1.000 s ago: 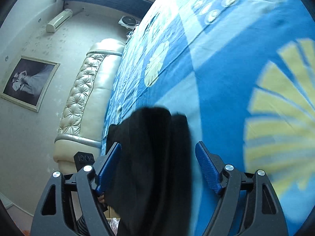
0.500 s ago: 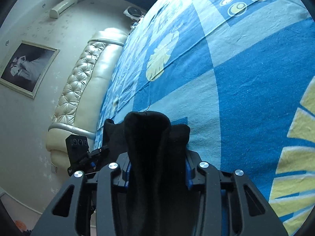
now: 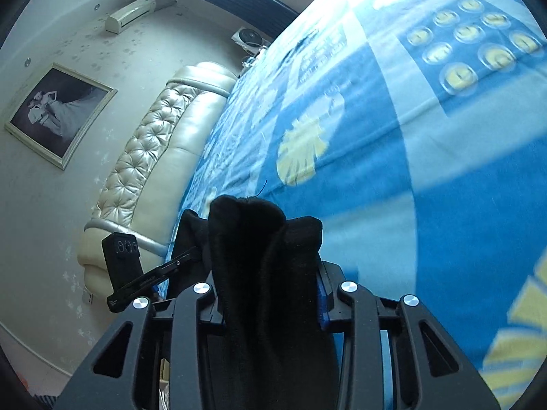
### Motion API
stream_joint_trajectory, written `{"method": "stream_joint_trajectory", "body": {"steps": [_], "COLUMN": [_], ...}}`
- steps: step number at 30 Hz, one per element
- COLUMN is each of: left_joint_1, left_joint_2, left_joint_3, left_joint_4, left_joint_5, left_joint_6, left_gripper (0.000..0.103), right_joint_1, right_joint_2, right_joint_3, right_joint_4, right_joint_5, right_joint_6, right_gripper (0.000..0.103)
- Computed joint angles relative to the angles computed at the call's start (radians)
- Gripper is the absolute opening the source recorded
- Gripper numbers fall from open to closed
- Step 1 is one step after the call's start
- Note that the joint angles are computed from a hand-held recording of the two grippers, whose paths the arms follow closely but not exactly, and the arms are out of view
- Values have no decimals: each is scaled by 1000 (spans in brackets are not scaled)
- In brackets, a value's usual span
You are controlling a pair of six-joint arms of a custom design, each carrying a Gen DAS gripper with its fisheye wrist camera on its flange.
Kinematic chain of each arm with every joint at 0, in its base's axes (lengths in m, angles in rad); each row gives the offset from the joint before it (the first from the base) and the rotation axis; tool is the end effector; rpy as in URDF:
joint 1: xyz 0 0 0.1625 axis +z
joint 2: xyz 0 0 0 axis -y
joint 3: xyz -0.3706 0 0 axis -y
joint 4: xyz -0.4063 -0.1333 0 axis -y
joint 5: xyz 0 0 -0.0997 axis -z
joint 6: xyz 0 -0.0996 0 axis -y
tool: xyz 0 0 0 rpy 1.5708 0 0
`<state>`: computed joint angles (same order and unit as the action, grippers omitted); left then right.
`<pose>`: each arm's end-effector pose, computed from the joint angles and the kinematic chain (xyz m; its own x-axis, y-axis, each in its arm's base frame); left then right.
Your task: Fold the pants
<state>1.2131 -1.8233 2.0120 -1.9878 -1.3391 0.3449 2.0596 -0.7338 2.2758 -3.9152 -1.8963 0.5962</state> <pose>-0.0027 -0.4533 0.3733 -0.7598 0.5834 -0.2870 0.6353 0.7599 -0.1374 0.2887 -0.3268 0.0107 -0.9648 0.1444 -0.2198 0.2603 0.6436 -0.7198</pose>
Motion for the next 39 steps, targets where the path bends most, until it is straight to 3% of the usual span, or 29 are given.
{"method": "stream_joint_trajectory", "body": {"steps": [7, 11, 16, 35, 37, 38, 39], "left_joint_1": [-16, -3, 25, 38, 32, 29, 24], "left_joint_2": [140, 195, 189, 199, 199, 199, 198], "left_joint_3": [-73, -81, -56, -66, -65, -66, -66], "left_joint_4": [-95, -117, -164, -159, -158, -159, -162], "left_joint_5": [96, 146, 122, 106, 122, 135, 158], "left_joint_6": [-23, -15, 13, 11, 5, -1, -17], "left_gripper": [24, 27, 32, 37, 40, 47, 61], "right_joint_1": [-59, -106, -186, -203, -203, -198, -195], "right_joint_2": [-8, -2, 43, 27, 24, 21, 19], "right_joint_3": [-79, -81, -40, -30, -24, -24, -24], "right_joint_4": [68, 101, -10, -6, -7, -6, -3], "right_joint_5": [26, 40, 138, 164, 164, 159, 157], "right_joint_6": [-58, -27, 26, 28, 39, 51, 57], "right_gripper": [36, 36, 36, 35, 38, 41, 44]}}
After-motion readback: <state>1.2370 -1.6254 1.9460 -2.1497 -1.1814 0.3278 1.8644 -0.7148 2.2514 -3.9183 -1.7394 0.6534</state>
